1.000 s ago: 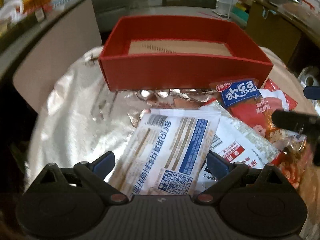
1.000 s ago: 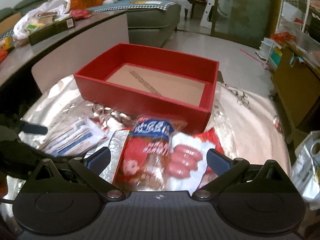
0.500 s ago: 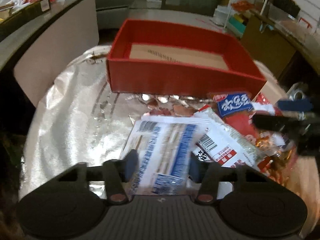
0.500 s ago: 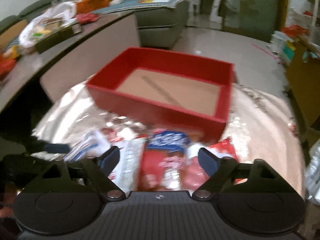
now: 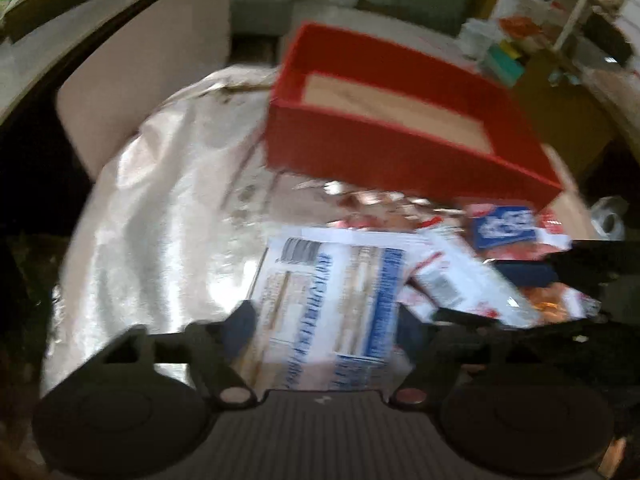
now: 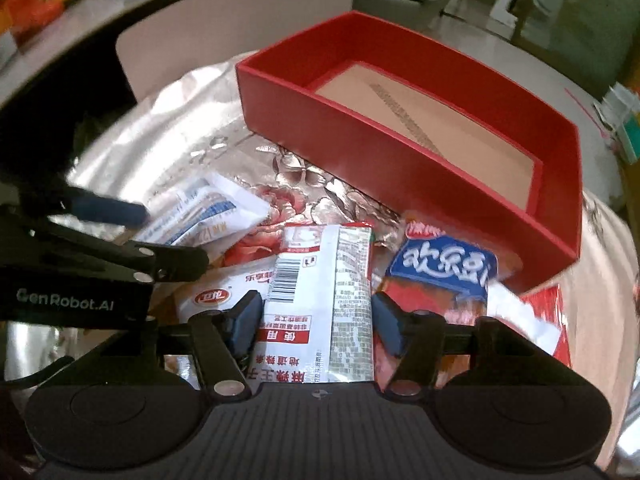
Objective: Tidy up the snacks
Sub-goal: 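Grasp the white-blue bread packet with left tool while right grasps red-white strip packet, then carry both packets over the red tray and lower them inside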
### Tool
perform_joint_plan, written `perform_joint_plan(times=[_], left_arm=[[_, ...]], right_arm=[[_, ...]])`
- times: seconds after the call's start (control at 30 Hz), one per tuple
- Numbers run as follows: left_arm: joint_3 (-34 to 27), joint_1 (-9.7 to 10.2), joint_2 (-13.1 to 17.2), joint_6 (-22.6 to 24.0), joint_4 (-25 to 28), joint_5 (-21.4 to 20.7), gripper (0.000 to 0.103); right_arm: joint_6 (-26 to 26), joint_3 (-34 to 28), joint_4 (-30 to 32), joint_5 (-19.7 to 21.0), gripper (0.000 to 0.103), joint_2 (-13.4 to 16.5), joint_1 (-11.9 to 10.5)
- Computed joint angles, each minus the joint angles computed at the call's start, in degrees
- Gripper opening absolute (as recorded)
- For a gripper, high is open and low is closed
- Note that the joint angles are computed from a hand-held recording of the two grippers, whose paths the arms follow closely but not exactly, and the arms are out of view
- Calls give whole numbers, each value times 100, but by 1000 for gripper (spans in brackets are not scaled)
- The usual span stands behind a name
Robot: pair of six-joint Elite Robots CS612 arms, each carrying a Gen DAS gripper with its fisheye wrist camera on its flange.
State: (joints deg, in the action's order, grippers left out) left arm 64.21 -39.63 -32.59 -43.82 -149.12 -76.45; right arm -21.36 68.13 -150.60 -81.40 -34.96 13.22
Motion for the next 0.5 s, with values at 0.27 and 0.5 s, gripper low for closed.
perform_joint_plan(times=[0.27,0.5], left_arm=[[-159,6,116,96,359,-59,87],[-113,-27,60,51,354,113,71]], right_arm=[[-48,34,137,384,57,-46,-109],[392,423,-299,846,56,-233,-294]])
